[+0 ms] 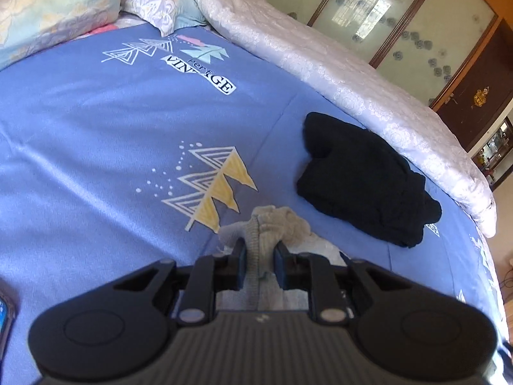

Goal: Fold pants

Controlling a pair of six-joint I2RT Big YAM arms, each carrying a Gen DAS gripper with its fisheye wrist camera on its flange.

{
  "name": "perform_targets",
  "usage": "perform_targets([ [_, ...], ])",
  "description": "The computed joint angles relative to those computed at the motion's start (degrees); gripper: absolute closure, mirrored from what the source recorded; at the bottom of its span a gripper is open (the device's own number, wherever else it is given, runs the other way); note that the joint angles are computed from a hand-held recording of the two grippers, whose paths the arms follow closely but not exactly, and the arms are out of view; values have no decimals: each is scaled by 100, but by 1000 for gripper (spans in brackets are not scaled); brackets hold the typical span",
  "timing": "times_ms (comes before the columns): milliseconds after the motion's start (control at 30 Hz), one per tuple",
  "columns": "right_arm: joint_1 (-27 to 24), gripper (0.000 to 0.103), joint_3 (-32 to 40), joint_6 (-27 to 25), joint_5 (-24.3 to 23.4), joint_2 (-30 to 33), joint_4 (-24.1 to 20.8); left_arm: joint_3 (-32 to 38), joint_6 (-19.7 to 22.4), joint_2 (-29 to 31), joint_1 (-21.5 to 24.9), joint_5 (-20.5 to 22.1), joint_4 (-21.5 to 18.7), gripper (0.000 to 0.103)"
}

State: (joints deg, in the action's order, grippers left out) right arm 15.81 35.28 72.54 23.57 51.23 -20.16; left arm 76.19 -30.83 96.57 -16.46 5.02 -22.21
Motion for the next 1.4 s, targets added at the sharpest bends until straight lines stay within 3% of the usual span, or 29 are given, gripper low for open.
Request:
perform_targets([
  [67,206,81,-452,660,10,-833,-313,-36,-32,-30,-7,5,2,86],
  [133,428,77,-688,1301,40,-1155,-427,-34,-45,-49,-42,-37,5,86],
  [200,735,69,-681,1981,275,-1136,-766,1,-76,-59,-68,-55,-4,86],
  [267,1063,55,-367,3015,705,-779,-1502,23,-94,-81,-95,-73,-27,86],
  [300,1172,54,-343,3494,905,-710,-1652,32,-78,-93,-108,-86,-52,86],
  [367,1276,54,-438,4026,1120,-724,-1486,40,-18,-115,-129,-115,-88,86],
  [400,1285,54,-423,4029,1179,-687,-1458,40,9,-124,-135,-131,-101,86],
  [467,1215,54,-413,3656,1196,-593,-1243,58,11,-117,-133,-151,-145,86],
  [500,1172,63,-408,3461,1188,-559,-1193,74,-6,-107,-127,-147,-169,86],
  [567,1128,95,-382,3186,1166,-621,-1223,97,-49,-94,-112,-135,-206,86],
  [633,1278,95,-303,2839,1657,-738,-1162,92,-56,-112,-92,-107,-191,86],
  [733,996,95,5,1704,1935,-765,-768,148,-37,-96,-82,-134,-158,86],
  [833,-53,94,491,457,1246,-203,-17,397,-162,89,-100,-220,-255,85],
  [900,-890,87,889,-450,376,499,402,517,-297,212,-133,-260,-289,85],
  [933,-1233,74,1062,-725,-54,798,388,560,-328,267,-159,-324,-316,85],
  [967,-1396,64,1163,-572,-122,956,158,593,-361,311,-180,-385,-365,85],
  [1000,-1447,64,1067,-317,-41,915,119,585,-398,330,-182,-377,-361,85],
  [1067,-1520,64,517,-165,-191,568,694,515,-394,326,-170,-343,-282,85],
  [1200,-1473,64,-27,-296,-398,192,436,570,-395,419,-124,-367,-383,85],
  [1267,-1527,64,-51,-233,-565,340,444,585,-475,442,-114,-422,-395,85],
  [1400,-1559,64,68,-118,-677,935,894,577,-617,455,-119,-540,-400,85],
])
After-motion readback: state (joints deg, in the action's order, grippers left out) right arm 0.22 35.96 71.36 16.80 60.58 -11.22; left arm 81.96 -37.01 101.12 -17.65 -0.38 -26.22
